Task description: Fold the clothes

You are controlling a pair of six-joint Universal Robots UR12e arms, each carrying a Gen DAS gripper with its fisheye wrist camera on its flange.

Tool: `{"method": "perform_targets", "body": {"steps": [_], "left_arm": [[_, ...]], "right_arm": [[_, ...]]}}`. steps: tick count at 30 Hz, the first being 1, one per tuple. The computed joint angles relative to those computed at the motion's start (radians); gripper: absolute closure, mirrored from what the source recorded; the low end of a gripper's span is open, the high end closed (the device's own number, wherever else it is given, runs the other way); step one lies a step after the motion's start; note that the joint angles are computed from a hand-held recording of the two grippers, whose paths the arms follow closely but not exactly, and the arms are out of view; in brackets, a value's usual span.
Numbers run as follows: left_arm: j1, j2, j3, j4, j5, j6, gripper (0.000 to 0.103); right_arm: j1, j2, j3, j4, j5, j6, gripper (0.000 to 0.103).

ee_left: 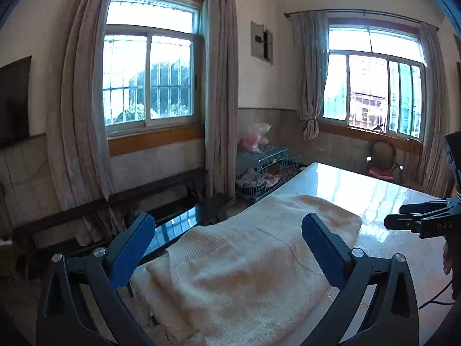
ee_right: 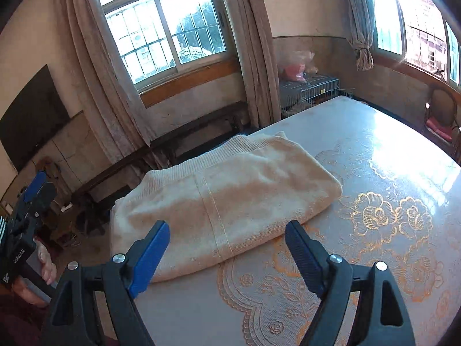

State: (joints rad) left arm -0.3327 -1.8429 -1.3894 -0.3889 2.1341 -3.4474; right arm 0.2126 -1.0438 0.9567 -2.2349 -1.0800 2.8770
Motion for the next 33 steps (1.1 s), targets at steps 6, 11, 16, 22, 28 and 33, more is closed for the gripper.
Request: {"method": "perform_targets", "body": {"steps": [6, 11, 16, 22, 28, 33], "left_arm": [[-0.012, -0.064, 0.11, -0.333, 0.178, -0.301, 0.0], [-0.077, -0.134, 0.135, -0.146, 0.472, -0.171, 0.0], [-0.065, -0.168, 0.219, -0.377, 0.45, -0.382, 0.0], [-0.086, -0.205, 0.215, -0.299, 0.601, -0.342, 0.0], [-0.074, -0.202, 0.226, -0.355, 0.578, -0.381, 0.0], [-0.081, -0.209, 0.227, -0.258, 0.628, -0.315, 0.0]], "right_arm": [[0.076, 0.063, -0.026, -0.143, -0.21, -0.049, 0.018], [0.094, 0.116, -0.053, -0.308, -0.208, -0.058, 0.018], [0.1, 0.172, -0.151, -0.238, -0.219, -0.064, 0.018], [0.08, 0.156, -0.098, -0.286, -0.154, -0.079, 0.018], [0.078, 0.179, -0.153, -0.192, -0.156, -0.093, 0.018], [0.076, 0.185, -0.174, -0.152, -0.143, -0.1, 0.018]]}}
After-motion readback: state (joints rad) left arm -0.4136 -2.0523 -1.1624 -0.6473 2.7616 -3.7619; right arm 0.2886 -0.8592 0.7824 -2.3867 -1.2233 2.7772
